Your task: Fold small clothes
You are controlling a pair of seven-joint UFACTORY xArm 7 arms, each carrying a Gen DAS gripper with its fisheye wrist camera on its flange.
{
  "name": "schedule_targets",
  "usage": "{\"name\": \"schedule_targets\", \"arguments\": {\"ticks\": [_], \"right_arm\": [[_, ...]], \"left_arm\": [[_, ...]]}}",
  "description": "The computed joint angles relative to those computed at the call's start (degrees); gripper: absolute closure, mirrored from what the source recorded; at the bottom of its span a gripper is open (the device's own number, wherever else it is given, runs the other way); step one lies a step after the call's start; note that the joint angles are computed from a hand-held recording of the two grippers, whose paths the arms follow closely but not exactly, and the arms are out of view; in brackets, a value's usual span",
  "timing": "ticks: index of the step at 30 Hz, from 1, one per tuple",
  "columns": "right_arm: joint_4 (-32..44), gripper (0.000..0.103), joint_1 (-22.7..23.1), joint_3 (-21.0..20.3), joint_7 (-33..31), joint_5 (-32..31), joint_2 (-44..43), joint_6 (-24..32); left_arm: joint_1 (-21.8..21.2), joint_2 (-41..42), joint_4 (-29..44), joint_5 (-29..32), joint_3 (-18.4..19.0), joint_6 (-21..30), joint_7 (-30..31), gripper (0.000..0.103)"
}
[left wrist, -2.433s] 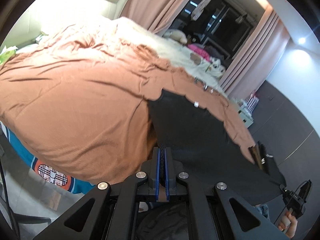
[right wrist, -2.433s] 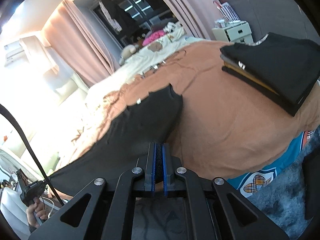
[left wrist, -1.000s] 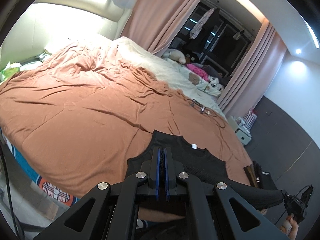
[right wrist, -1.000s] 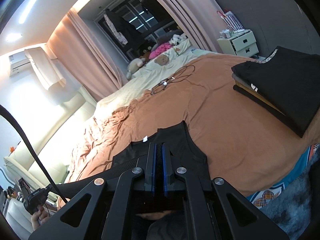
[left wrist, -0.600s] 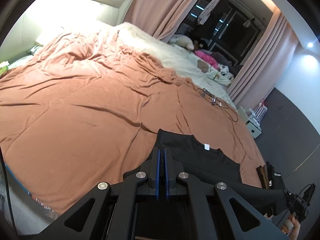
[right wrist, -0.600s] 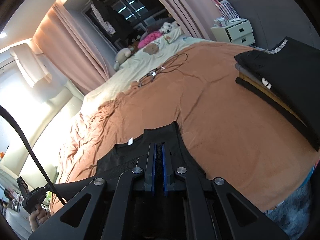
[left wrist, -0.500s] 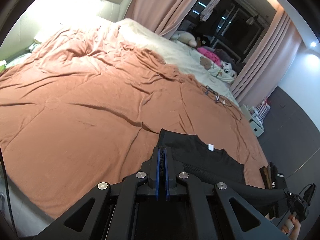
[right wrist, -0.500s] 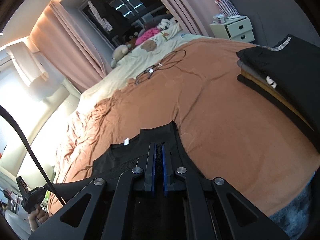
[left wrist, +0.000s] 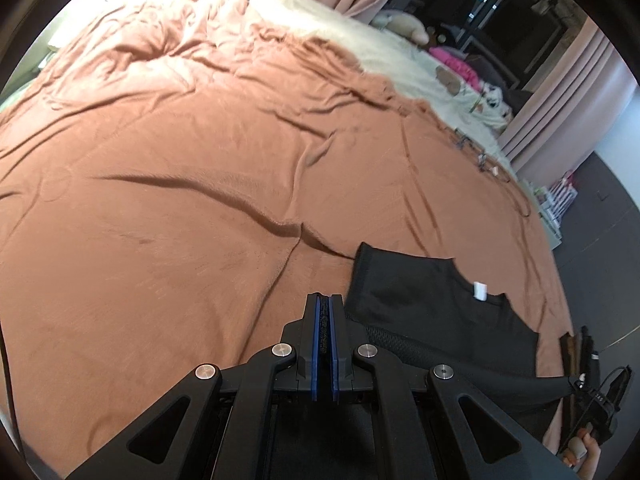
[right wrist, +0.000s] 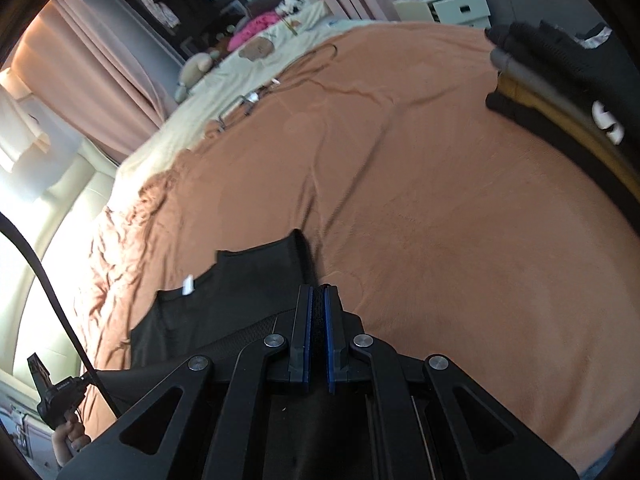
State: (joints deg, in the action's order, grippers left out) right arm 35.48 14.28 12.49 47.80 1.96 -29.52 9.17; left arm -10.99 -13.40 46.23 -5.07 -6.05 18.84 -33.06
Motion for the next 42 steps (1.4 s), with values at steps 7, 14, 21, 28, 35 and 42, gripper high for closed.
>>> {"name": "schedule_targets", "arguments": {"ticks": [7,14,21,28,35,42], "right_arm": [[7.8,0.1,1.3,-3.7,-3.8,1.8,10.1,3.1],[11.3,0.096,1.0,-4.6,-4.7,4.3,13.3,5.5],[9.5,0.024,-0.9,-2.4,-2.3,0.8,9.9,6.7],[8.0,0.024,1.5,-3.1,-7.6,0.9,4.6,12.8],[11.0,0.024,1.9,-1.1,-11.3,-1.1,4.6,20.8],[15.2,0.024,-0.6,3.2,-7.6,-10.0,6.5,26.9]], "left_arm": [[0.8,10.0,6.9,1.9,0.4,1.3,-0.2,0.099],[0.9,15.9,12.3,-0.8,0.8,4.5,1.5,0.089],[0.9,11.4,9.4,6.8,1.0,4.6,-3.4,0.018],[0.7,8.4,8.0,4.2,0.8,9.7,3.6,0.018],[0.3,6.4,8.0,8.5,-0.5,16.3,8.4,0.018],[-0.3,7.9,9.7,15.0,-1.6,22.4,8.0,0.018]]}}
